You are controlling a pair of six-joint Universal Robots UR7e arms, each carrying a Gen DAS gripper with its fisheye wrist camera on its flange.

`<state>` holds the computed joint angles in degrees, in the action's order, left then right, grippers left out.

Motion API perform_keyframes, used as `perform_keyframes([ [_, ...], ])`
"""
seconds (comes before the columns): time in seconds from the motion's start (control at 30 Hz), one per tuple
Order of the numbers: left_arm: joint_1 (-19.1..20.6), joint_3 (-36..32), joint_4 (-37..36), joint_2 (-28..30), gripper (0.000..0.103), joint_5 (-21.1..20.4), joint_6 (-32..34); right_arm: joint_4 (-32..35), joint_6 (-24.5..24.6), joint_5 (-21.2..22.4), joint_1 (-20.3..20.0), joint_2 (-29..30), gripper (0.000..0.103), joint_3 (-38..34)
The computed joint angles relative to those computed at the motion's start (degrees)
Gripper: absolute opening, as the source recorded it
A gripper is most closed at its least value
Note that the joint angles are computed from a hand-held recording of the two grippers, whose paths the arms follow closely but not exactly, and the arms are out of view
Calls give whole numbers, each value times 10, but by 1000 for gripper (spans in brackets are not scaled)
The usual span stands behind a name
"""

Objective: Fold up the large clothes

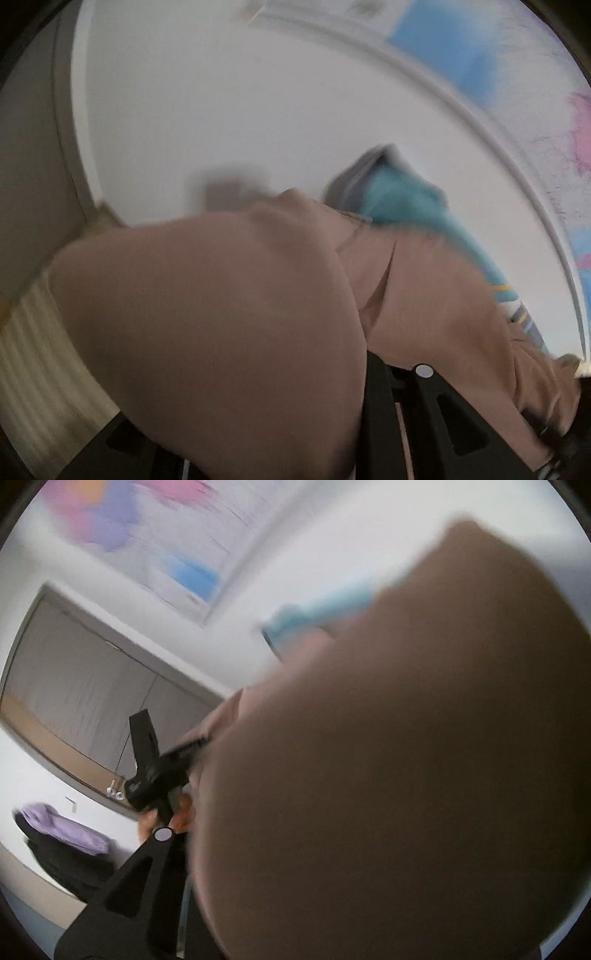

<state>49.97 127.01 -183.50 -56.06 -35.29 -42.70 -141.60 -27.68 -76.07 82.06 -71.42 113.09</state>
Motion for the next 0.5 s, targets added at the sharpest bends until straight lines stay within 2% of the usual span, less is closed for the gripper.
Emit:
perform_keyframes([
  [0.03, 1, 12, -36, -6, 17, -16, 11, -2, -14, 6, -10, -11, 36, 11],
  [0.07, -2, 15, -48, -7, 17, -16, 27, 4, -28, 12, -16, -22, 44, 16],
  [0.13, -7, 7, 0, -13, 17, -4, 30, 20, -40, 10, -25, -49, 60, 23],
  [0.17, -9, 1, 44, -22, 17, -3, 11, 26, -47, 20, -34, -68, 72, 28],
  [0.23, -7, -5, 68, -30, 17, -9, 11, 28, -50, 42, -56, -99, 75, 38],
  [0.27, -6, -7, 67, -32, 17, -13, 14, 36, -50, 59, -70, -111, 73, 39],
  [0.3, -5, -7, 67, -36, 17, -15, 19, 47, -46, 74, -80, -119, 49, 39],
  [0.37, -4, -6, 61, -49, 16, -9, 34, 92, -47, 85, -87, -124, 22, 28],
  [0.43, -2, -15, 26, -34, 16, -1, 46, 89, -92, 78, -83, -142, 18, 38],
  [0.5, 1, -21, 62, -32, 17, 10, 19, 70, -100, 37, -69, -138, 17, 49],
])
